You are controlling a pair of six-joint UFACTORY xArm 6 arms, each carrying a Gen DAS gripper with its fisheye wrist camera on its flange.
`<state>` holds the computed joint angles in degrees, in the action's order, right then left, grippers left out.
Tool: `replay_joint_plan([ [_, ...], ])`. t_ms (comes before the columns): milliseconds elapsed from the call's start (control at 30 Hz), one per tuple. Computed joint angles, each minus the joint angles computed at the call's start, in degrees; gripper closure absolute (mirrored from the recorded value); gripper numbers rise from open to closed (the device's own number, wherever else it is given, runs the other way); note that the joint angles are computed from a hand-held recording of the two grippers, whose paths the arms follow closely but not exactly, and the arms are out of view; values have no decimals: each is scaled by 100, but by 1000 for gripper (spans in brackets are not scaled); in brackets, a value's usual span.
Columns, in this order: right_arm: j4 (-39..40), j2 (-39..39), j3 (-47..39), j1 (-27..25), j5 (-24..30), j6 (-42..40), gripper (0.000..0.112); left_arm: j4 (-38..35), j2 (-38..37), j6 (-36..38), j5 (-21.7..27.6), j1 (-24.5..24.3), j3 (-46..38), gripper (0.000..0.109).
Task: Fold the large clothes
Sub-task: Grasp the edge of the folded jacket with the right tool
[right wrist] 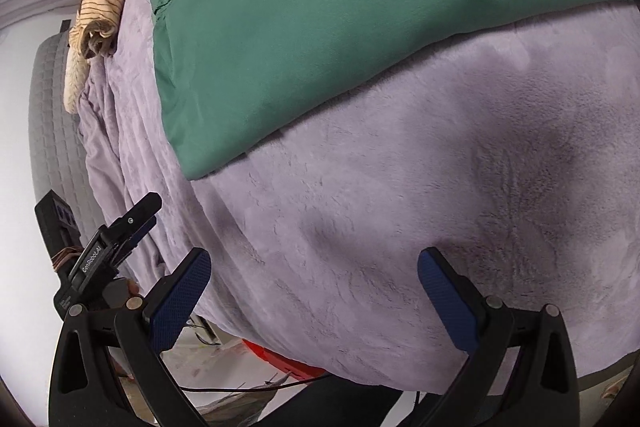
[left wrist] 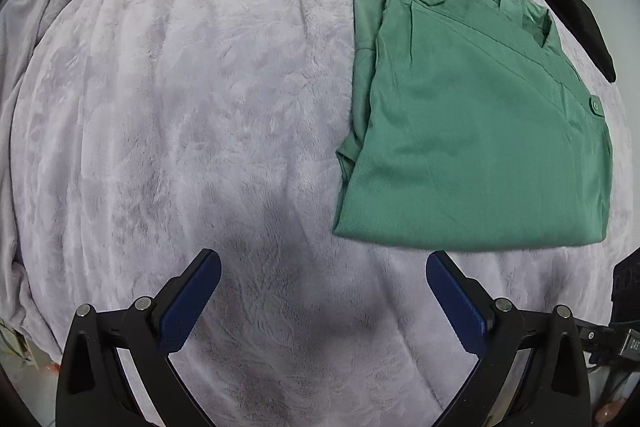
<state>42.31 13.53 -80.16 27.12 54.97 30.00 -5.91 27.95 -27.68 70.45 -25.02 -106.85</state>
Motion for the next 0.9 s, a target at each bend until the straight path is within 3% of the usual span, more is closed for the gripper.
replay_joint_plan([
  [467,3128,1224,-608,393,-1970,-1597,10,-1129,648,508,-508,458,-492,6],
  [567,4173,1286,-612,489,-2508,-2196,11,-1463,705,632,-595,421,-461,6],
  [700,5262,1488,-873,506,-2646,-2807,14,-2111,1019,857,-596,499,-748,6],
  [767,5341,1565,-965,496,-2622,-2830,33,-2373,1344,800,-540,518,-1143,6],
  [800,5228,1588,-988,480,-2571,-2738,58,-2483,1492,765,-508,530,-1324,6],
  [833,5082,1594,-999,461,-2538,-2627,91,-2568,1661,710,-435,551,-1548,6],
  [900,5225,1567,-1033,434,-2534,-2812,101,-2776,2043,648,-270,589,-2086,6],
])
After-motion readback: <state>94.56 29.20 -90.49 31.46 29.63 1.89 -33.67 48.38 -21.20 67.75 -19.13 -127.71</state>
